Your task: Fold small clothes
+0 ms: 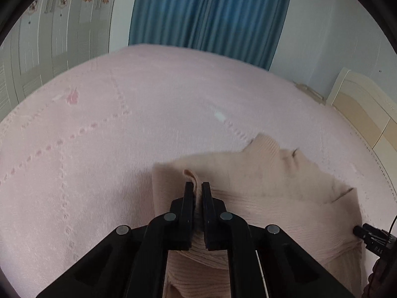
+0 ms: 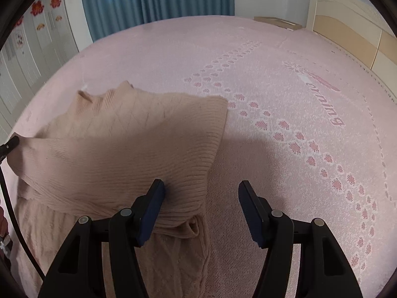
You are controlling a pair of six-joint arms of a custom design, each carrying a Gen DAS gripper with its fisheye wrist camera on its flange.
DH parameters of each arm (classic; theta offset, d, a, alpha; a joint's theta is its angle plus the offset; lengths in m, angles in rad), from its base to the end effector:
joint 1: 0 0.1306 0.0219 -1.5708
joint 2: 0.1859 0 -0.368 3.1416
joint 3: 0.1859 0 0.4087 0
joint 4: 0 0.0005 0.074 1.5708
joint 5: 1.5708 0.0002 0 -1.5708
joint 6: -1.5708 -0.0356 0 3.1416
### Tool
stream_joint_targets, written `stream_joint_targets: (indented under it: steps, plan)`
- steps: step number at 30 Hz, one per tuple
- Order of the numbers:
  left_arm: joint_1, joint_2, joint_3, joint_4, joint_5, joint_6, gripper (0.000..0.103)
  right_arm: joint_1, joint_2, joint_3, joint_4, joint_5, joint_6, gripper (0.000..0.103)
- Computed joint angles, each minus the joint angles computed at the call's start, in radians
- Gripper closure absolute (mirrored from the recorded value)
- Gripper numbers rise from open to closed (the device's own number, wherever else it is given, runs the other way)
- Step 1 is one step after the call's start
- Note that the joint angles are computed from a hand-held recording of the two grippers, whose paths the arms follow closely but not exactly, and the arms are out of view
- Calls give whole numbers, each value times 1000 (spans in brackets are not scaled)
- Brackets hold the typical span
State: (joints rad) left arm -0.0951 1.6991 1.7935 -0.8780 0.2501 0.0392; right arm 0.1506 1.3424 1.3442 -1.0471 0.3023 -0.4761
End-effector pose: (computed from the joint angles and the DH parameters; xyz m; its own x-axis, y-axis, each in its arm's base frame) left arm 0.6155 -0.0681 0.4424 -0.7126 0.0298 -0.7010 0.2388 0.9498 -0.2023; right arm 0.4653 0.0594 0.4055 -0.7581 0.3275 -0.5639 0.3959 0.9183 0.0010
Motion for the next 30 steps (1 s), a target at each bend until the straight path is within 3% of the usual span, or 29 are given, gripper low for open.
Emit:
stream_joint_targets:
  steps: [5, 12, 15, 19, 25, 30]
  plan:
    - [-6, 17, 20, -88, -23, -19, 93, 4, 11, 5, -21, 28, 5, 37]
    - [-19, -2, -4, -126, -86, -50, 68, -1, 3, -1, -19, 17, -3, 37]
    - [-23, -27, -33, -119, -103, -73, 61, 6, -6, -7, -11, 24, 1, 36]
    - [-20, -77, -83, -112, -95, -73, 58, 22, -37, -23, 15, 23, 19, 37]
    - [-19, -175, -176, -81, -104, -57, 57, 87, -107, -58, 51, 97, 42, 37]
    - [0, -293, -291, -51, -97, -83, 57, 151, -171, -100, 67, 167, -15, 37]
